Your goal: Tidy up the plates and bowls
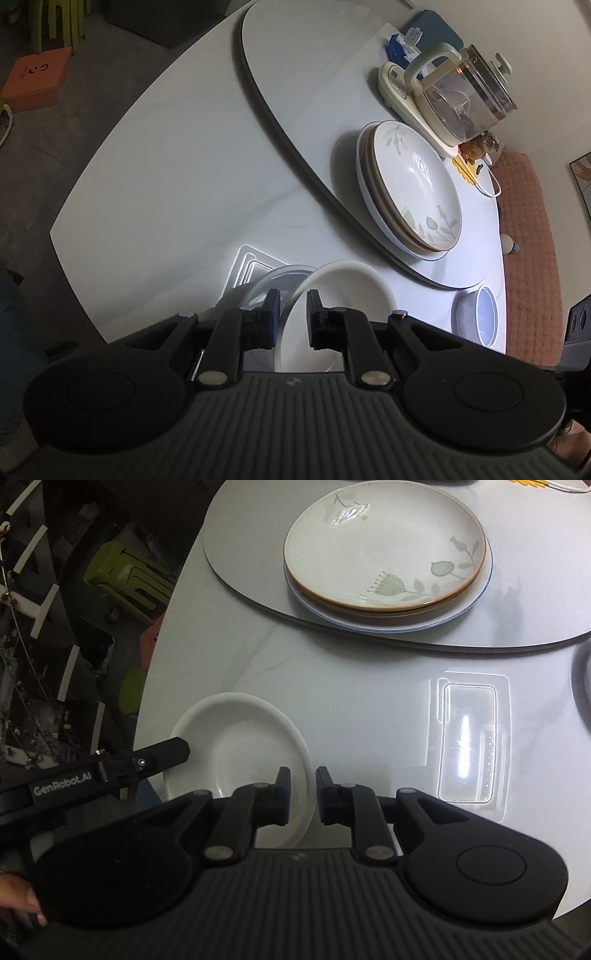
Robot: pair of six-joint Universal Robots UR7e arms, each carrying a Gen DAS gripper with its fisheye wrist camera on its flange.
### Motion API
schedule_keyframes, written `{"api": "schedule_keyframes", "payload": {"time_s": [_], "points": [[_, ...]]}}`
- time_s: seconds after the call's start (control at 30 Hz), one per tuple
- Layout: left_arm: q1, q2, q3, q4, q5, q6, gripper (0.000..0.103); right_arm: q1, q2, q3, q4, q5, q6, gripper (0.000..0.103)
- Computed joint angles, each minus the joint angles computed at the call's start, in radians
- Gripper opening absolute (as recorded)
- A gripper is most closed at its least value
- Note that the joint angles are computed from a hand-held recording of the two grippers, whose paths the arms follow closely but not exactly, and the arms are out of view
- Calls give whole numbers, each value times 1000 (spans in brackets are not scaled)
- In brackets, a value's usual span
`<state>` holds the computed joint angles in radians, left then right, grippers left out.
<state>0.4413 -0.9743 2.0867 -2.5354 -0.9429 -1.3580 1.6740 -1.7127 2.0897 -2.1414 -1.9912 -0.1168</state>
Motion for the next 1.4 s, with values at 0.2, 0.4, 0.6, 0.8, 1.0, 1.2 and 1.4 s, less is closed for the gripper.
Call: {"api": "schedule_keyframes", "payload": {"time_s": [0.2,0.4,0.6,0.8,1.0,1.2,1.4], "points": [[9,9,9,-1,-6,-1,17,-12,2,20,-30,5,7,18],[-4,4,-10,61,-14,5,45,-11,-22,21,-31,52,0,23],[-43,-15,-52,137,-8,-24,45,43,-45,-12,-9,28,-12,39],[-99,-43,-90,215,11,-88,45,89,-62,-64,25,-8,-26,39],[-154,-55,-137,320,46,-130,45,85,-96,-83,-1,23,-145,39],[-198,-56,-159,372,83,-178,45,80,-132,-89,-9,59,-195,40],[-217,-19,-213,411,105,-184,45,70,-153,-102,-18,80,-256,38]]}}
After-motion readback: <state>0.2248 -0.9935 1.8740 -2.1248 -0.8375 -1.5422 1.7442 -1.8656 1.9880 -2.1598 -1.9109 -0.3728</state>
